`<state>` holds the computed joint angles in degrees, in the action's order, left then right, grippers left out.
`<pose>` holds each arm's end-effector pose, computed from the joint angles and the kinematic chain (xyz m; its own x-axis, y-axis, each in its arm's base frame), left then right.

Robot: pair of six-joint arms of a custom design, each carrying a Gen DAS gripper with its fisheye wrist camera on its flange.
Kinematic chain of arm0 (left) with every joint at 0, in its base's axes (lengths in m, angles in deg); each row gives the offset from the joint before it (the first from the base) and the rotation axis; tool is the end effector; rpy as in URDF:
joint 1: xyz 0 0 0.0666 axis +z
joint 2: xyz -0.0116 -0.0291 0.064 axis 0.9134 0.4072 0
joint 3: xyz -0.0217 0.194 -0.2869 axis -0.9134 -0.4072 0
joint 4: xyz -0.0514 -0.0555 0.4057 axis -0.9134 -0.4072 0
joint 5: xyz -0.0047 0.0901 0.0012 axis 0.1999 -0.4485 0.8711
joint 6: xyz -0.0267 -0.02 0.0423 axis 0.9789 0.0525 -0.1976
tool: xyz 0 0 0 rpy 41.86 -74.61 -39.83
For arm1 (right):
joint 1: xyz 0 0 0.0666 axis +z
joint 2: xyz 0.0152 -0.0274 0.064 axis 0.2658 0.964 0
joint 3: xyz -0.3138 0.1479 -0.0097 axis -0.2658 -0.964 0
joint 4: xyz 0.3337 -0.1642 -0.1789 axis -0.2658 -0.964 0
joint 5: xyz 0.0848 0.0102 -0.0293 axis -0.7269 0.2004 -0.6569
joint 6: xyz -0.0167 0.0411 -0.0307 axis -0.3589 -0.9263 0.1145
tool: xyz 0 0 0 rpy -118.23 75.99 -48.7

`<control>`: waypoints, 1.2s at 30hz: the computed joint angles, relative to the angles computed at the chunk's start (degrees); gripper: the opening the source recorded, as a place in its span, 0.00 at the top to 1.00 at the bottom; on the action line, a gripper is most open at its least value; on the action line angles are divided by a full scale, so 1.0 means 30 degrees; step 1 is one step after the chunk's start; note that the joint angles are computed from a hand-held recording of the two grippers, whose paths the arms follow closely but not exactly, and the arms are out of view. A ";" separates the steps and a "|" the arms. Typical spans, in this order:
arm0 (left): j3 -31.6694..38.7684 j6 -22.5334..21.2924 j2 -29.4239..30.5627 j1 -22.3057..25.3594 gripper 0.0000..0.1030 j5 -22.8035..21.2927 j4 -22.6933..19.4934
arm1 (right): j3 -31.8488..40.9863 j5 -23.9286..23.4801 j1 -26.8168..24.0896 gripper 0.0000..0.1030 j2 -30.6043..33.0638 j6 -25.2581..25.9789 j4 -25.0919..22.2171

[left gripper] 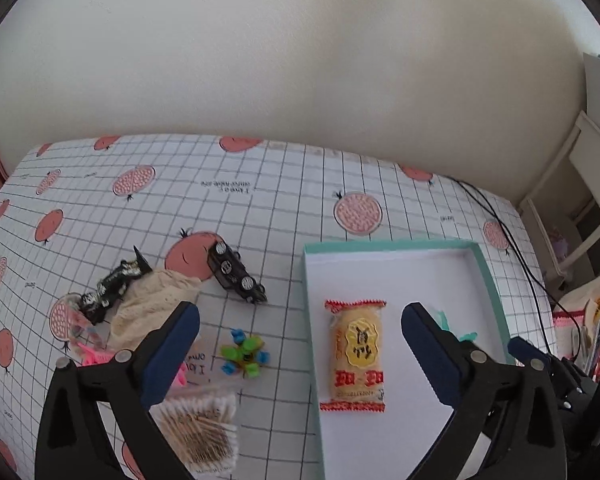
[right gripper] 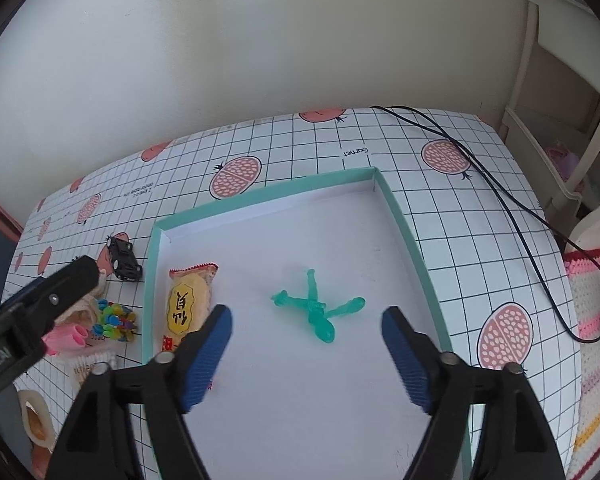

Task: Organize objects
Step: 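Open both grippers to drop the snack cake and green figure into the tray, then move both tools back toward the cotton swab bag and rainbow hair tie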

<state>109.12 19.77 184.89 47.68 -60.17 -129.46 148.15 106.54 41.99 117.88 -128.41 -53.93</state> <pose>0.6589 -0.2222 0.3822 -0.7920 0.2091 -0.5736 0.3310 0.9365 -0.1157 0.5530 0.2592 0.3655 -0.5959 0.6354 -0.4911 0.6764 0.7268 0.1195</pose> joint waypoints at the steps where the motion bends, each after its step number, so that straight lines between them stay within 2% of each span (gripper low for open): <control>1: 0.0021 0.0073 0.0030 0.0038 0.01 0.0057 0.0051 | 0.0093 0.0009 -0.0001 0.17 0.0094 0.0021 -0.0034; 4: 0.0388 0.0398 0.0327 0.0201 0.00 0.0460 -0.0156 | 0.0130 -0.0177 -0.0023 0.10 0.0236 0.0161 0.0148; 9: 0.0593 0.0433 0.0548 0.0274 0.00 0.0194 -0.0223 | 0.0216 -0.0144 -0.0039 0.00 0.0428 0.0040 0.0124; 15: 0.0814 0.0354 0.0692 0.0507 0.00 0.0355 -0.0222 | 0.0558 -0.0157 -0.0065 0.00 0.0777 0.0038 -0.0009; 21: 0.1643 -0.0581 0.0961 0.0744 0.00 0.0565 -0.1013 | 0.0776 -0.0592 -0.0093 0.00 0.0970 0.0145 0.0113; 26: 0.2714 -0.0875 0.1056 0.1284 0.00 0.1191 -0.1580 | 0.1512 -0.0287 0.0060 0.00 0.1046 0.0422 0.0362; 32: 0.3850 -0.0749 0.1209 0.2291 0.00 0.1836 -0.2147 | 0.3253 0.0065 0.0387 0.00 0.1703 0.1182 0.0849; 36: 0.3973 -0.0451 0.1156 0.3003 0.00 0.1557 -0.1977 | 0.5907 -0.0065 0.0785 0.00 0.3267 0.2410 0.0470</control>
